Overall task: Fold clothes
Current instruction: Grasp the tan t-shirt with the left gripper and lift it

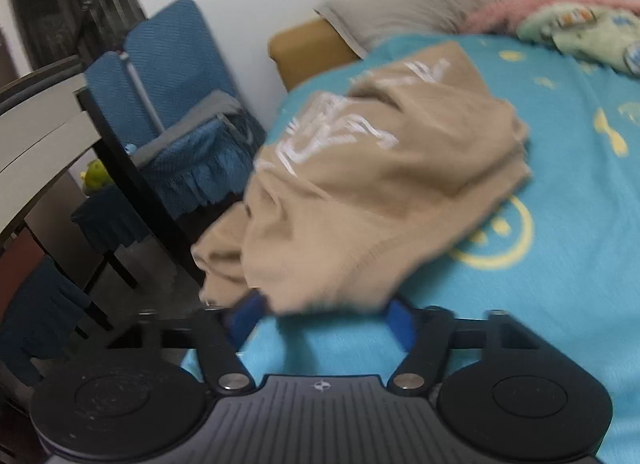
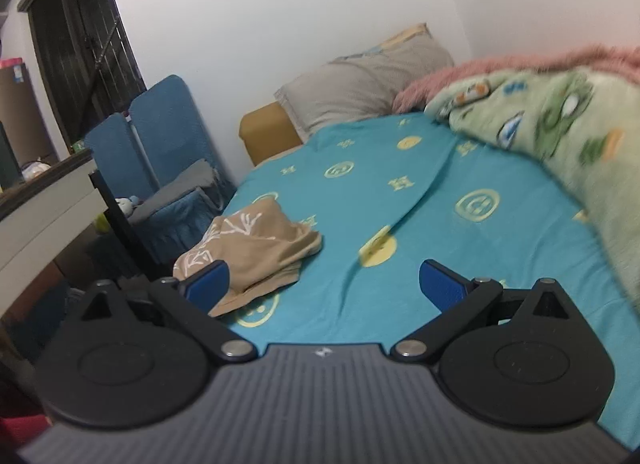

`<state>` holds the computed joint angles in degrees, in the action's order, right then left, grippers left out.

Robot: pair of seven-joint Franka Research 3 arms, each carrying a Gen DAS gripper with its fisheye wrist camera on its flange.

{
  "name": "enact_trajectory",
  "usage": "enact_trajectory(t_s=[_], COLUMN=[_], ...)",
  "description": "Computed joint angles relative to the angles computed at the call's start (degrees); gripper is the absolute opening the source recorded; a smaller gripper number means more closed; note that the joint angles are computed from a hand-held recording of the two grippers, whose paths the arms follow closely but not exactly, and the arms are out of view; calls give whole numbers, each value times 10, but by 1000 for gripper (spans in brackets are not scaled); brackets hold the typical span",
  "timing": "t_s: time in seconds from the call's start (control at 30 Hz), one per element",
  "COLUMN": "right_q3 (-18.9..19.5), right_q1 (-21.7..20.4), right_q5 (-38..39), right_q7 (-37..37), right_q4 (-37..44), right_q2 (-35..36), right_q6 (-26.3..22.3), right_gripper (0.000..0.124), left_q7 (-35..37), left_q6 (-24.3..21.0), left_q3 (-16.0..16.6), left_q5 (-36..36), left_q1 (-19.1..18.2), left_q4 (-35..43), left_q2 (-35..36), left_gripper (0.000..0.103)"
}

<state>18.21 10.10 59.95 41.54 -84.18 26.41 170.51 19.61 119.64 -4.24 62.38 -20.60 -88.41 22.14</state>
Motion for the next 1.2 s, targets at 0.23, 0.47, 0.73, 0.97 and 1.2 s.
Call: enact_trajectory(t_s=[0.23,0.47,0.73,0.97,1.2], right_q3=[3,71,132,88,25], right_q1=[-1,-37,-90,-96,-12], right_q5=[-32,59,295,264,22], right_q7=[0,-141,-386,-297,-135], right_q4=[21,0,-19,-134,-157], right_q2=[32,15,-39,-146,-137], right_q6=[-11,56,76,-62,-177], right_gripper=[103,103,103,103,102], left_q7=[-138,-188,-238,-279,-320], left_q6=[29,23,25,33,64], left_q3=[-1,-62,-144,-201,-195], left_q5=[110,187,205,247,219], left_q1=[-10,-15,-19,-5,28], left_q4=[-60,-127,-200,-257,-302], left_q2=[-68,-173,-288,-365,-391], left_gripper=[17,16,15,15,15])
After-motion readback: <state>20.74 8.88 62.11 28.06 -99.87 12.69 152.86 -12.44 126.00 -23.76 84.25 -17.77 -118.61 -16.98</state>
